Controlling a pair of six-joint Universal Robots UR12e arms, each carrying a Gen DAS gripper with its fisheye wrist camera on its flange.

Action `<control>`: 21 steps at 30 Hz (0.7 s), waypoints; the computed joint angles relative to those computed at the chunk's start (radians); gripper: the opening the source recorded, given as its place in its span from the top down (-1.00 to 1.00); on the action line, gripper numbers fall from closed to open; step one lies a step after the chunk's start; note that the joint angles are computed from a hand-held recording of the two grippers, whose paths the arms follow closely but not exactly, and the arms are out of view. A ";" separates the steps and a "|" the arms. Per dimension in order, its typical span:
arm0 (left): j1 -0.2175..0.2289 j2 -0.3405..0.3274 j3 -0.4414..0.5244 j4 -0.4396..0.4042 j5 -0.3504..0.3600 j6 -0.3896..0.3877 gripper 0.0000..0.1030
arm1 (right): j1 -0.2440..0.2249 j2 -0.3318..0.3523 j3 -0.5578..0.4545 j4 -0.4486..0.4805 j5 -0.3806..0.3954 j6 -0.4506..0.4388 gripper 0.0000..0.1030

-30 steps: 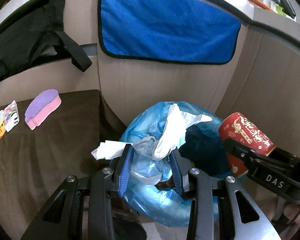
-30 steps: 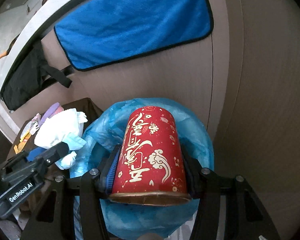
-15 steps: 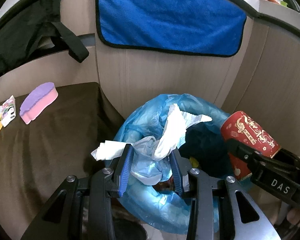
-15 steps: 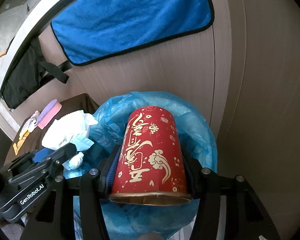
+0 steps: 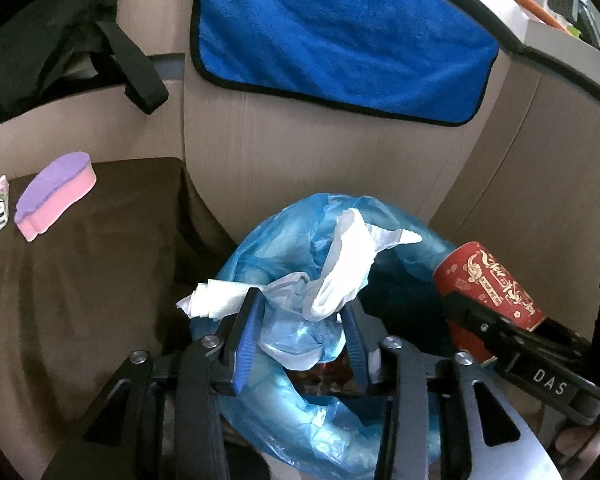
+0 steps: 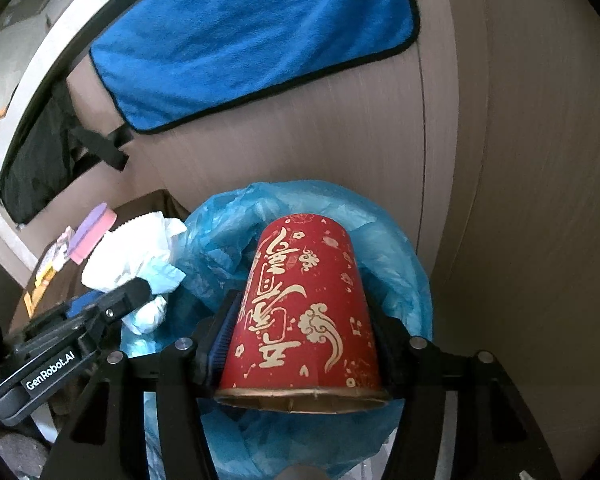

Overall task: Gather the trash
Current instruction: 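Open both grippers to drop the red cup and tissue bundle into the bin, then move both open grippers back from the bin to the remaining trash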

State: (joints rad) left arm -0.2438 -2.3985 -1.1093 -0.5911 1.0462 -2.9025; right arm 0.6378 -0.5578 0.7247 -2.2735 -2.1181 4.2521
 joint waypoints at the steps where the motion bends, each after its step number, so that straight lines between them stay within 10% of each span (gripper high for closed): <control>1: 0.002 -0.002 0.004 -0.007 -0.010 -0.003 0.08 | 0.000 -0.002 0.005 -0.006 -0.001 0.006 -0.13; 8: 0.012 0.002 0.006 0.003 -0.055 -0.023 -0.42 | 0.001 -0.017 0.037 -0.052 -0.015 0.027 -0.22; 21: 0.059 -0.052 0.146 -0.133 -0.123 0.074 -0.64 | -0.012 0.060 -0.126 0.050 -0.048 -0.110 -0.27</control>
State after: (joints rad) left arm -0.1853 -2.4501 -0.9637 -0.7241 0.9233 -2.8283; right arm 0.6258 -0.4980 0.5985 -2.2232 -2.1665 4.1418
